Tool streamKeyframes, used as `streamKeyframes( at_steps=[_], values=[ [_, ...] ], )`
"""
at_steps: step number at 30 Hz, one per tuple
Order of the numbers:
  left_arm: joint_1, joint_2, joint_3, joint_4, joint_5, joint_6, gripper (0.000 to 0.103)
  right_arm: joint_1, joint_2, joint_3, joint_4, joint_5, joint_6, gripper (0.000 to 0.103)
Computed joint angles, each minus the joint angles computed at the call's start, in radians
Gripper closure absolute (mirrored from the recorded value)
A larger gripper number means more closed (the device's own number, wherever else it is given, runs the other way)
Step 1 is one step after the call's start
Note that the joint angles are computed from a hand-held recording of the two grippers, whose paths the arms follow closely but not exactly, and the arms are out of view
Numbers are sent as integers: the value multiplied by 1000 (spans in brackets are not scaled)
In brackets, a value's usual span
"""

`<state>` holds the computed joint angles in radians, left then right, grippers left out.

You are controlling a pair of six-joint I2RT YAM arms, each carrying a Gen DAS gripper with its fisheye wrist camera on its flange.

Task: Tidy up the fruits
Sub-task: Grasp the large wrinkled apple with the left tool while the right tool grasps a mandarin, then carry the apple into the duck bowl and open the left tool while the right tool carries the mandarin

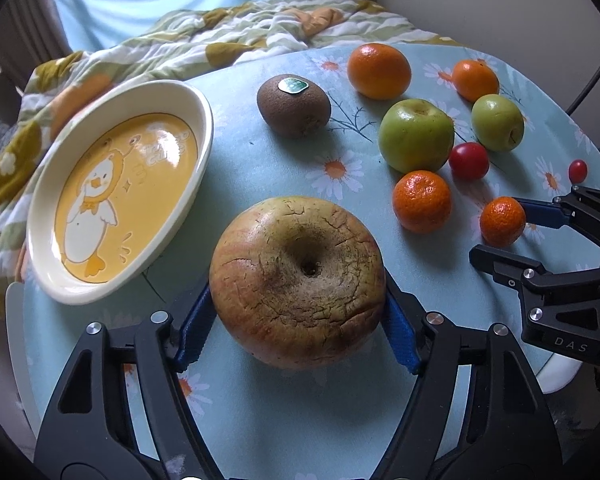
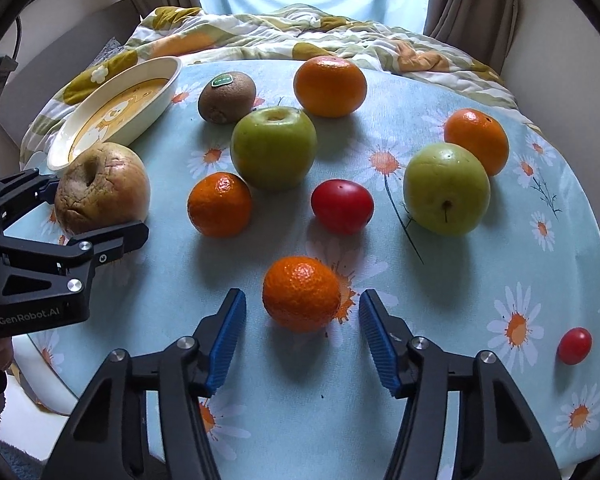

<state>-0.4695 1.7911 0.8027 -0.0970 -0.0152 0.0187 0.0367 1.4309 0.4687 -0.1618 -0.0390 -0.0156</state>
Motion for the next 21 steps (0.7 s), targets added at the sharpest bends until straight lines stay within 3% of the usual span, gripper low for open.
streamKeyframes(
  at_steps=[2,5,11,21],
  values=[
    [0,0,-1,0,-1,-6,23,4,7,3,6,6,-12,53],
    [-1,-9,-13,1,-4,-20,23,11,6,9,5,13,-29,70],
    [6,-71,-37,-25,-3,-53,23,-4,-32,26,-37,-22,-59,70],
    [40,-250,-17,-159,-44,-131,23,-9,-116,131,-180,-82,-128,70]
  ],
)
